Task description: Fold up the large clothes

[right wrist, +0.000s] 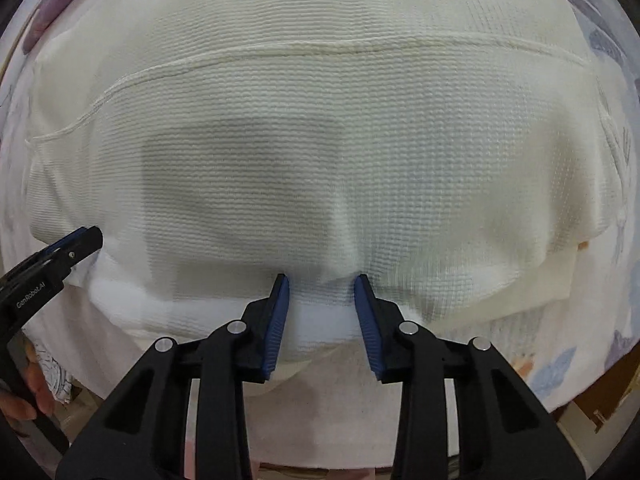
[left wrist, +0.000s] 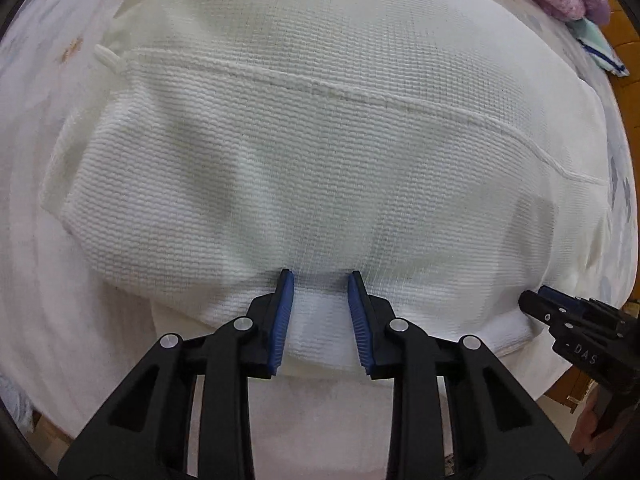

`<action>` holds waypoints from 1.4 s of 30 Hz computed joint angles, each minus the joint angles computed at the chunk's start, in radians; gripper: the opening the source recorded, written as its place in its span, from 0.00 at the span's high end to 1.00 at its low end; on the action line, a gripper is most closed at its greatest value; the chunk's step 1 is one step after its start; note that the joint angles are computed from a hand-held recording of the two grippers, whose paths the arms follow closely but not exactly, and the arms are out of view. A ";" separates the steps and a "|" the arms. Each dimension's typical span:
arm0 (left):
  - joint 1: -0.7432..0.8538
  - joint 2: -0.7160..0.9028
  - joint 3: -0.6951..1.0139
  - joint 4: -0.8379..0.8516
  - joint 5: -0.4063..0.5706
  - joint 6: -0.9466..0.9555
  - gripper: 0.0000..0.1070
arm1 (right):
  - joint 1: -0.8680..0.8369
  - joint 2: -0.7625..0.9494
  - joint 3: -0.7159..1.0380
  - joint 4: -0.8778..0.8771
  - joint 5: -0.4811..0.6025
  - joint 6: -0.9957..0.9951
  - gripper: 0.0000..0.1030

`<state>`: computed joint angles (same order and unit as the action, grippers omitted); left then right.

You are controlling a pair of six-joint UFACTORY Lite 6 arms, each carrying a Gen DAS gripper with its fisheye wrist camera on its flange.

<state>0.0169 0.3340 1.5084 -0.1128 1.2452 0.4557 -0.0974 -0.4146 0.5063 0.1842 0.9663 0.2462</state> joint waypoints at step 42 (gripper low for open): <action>0.135 0.152 0.283 0.090 0.217 -0.204 0.46 | -1.127 0.025 0.087 0.046 0.260 -0.355 0.30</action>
<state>0.1522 0.4864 1.7913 -0.0230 1.4622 0.2519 -1.2243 -0.3899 0.5929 0.2305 1.2265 -0.1083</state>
